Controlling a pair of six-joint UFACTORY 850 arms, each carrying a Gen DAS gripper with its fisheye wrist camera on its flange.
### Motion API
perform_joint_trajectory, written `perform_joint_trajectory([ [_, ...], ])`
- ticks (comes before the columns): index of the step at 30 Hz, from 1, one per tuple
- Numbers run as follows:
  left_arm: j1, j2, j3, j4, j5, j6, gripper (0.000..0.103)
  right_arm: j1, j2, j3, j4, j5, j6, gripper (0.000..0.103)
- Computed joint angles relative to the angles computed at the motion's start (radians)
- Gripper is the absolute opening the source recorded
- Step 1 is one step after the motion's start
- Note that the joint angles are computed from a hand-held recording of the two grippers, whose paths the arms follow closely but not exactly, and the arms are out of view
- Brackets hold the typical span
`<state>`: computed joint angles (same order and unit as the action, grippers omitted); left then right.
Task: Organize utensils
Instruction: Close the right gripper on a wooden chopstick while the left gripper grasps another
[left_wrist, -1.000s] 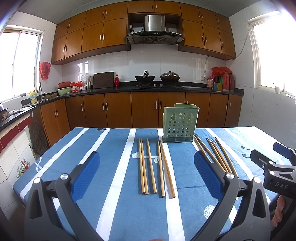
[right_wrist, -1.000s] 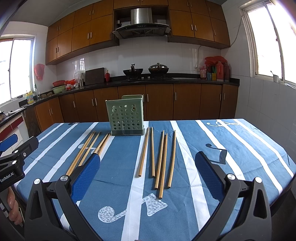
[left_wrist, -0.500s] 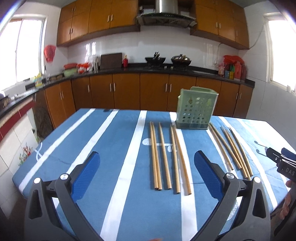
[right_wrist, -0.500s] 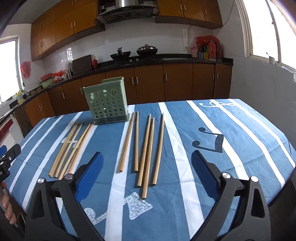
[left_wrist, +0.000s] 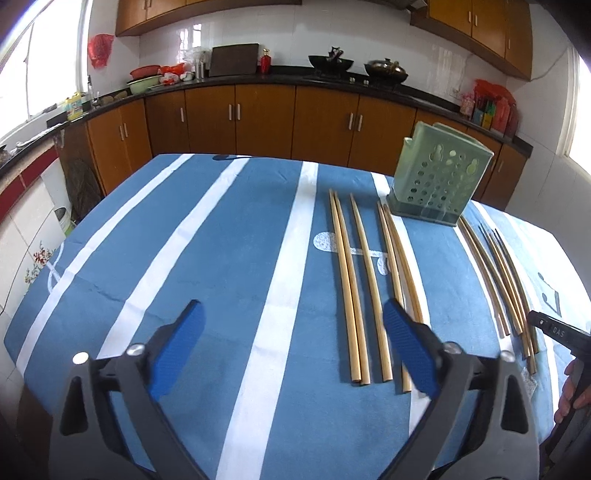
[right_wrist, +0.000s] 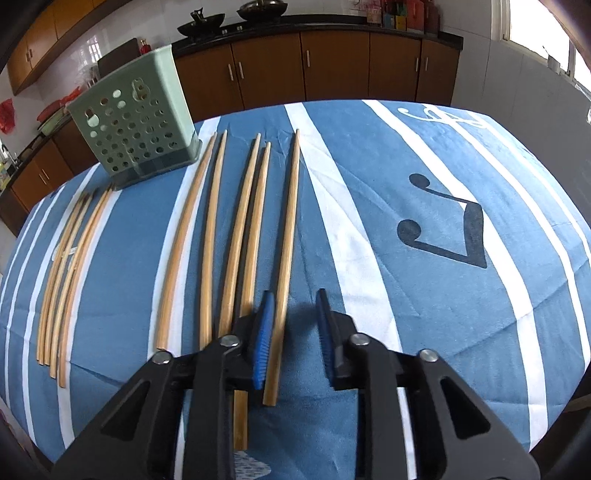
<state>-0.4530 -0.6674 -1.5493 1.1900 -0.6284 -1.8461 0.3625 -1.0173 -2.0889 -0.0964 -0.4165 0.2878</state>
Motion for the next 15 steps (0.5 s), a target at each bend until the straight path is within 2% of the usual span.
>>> perform_joint_trajectory([
  [1, 0.005, -0.007, -0.010, -0.021, 0.010, 0.032, 0.083, 0.001, -0.003, -0.003, -0.020, 0.001, 0.012, 0.009],
  [5, 0.029, -0.059, -0.086, -0.128, 0.068, 0.183, 0.064, -0.002, 0.003, 0.010, -0.061, 0.018, 0.048, 0.009],
  [7, 0.040, -0.091, -0.132, -0.205, 0.086, 0.284, 0.055, -0.007, -0.022, -0.032, -0.046, 0.001, 0.029, 0.009],
  [11, 0.051, -0.145, -0.207, -0.340, 0.082, 0.455, 0.034, -0.010, -0.037, -0.061, -0.032, -0.010, 0.015, 0.009],
  [13, 0.054, -0.165, -0.233, -0.400, 0.068, 0.525, 0.029, -0.012, -0.048, -0.079, -0.021, -0.017, 0.005, 0.009],
  [15, 0.057, -0.169, -0.236, -0.424, 0.075, 0.555, 0.029, -0.012, -0.051, -0.084, -0.017, -0.019, 0.002, 0.009],
])
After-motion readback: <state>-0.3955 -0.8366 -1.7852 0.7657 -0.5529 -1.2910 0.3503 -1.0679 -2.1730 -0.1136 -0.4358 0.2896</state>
